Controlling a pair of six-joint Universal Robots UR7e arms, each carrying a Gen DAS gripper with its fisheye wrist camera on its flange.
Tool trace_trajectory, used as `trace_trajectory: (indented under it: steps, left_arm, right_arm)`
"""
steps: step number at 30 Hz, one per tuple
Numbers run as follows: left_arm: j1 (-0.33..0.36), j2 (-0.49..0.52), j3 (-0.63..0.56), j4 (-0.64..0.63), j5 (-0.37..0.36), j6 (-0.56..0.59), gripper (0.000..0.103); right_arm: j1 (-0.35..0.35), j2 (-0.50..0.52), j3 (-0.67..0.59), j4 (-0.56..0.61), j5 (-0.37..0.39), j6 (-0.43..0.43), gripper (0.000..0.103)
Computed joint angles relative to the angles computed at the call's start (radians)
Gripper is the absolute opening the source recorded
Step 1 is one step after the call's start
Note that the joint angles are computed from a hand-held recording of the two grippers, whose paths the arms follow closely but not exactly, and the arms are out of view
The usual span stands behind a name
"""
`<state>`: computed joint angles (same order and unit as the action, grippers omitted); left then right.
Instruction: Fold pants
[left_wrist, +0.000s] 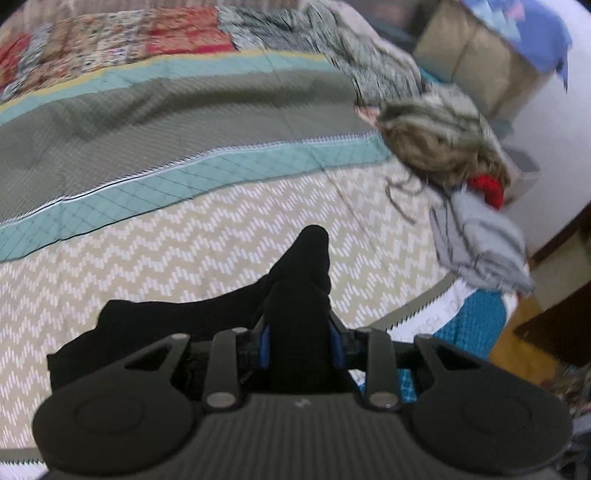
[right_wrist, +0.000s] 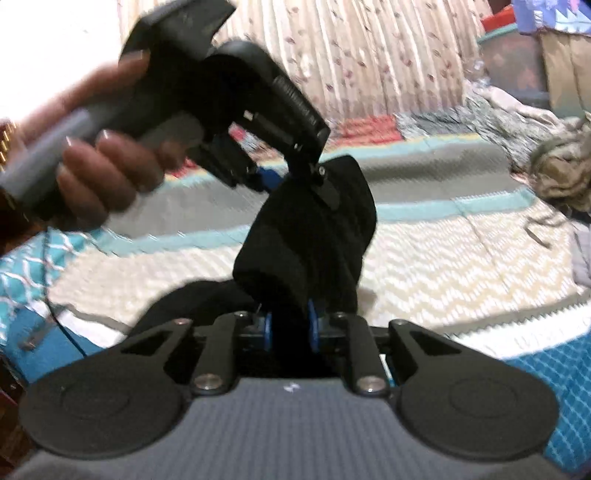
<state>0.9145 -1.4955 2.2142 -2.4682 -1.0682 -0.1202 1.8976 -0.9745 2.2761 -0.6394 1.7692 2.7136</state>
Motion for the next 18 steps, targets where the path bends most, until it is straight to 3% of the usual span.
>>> trace_trajectory:
  steps: [9, 18]
  left_arm:
    - [0.112, -0.195, 0.028, -0.006, -0.03, 0.035, 0.028]
    - [0.293, -0.253, 0.048, -0.064, -0.033, 0.062, 0.028]
  right_arm:
    - [0.135, 0.147, -0.189, 0.17, 0.006, -0.044, 0.02]
    - [0.192, 0.293, -0.378, 0.381, 0.028, -0.06, 0.02]
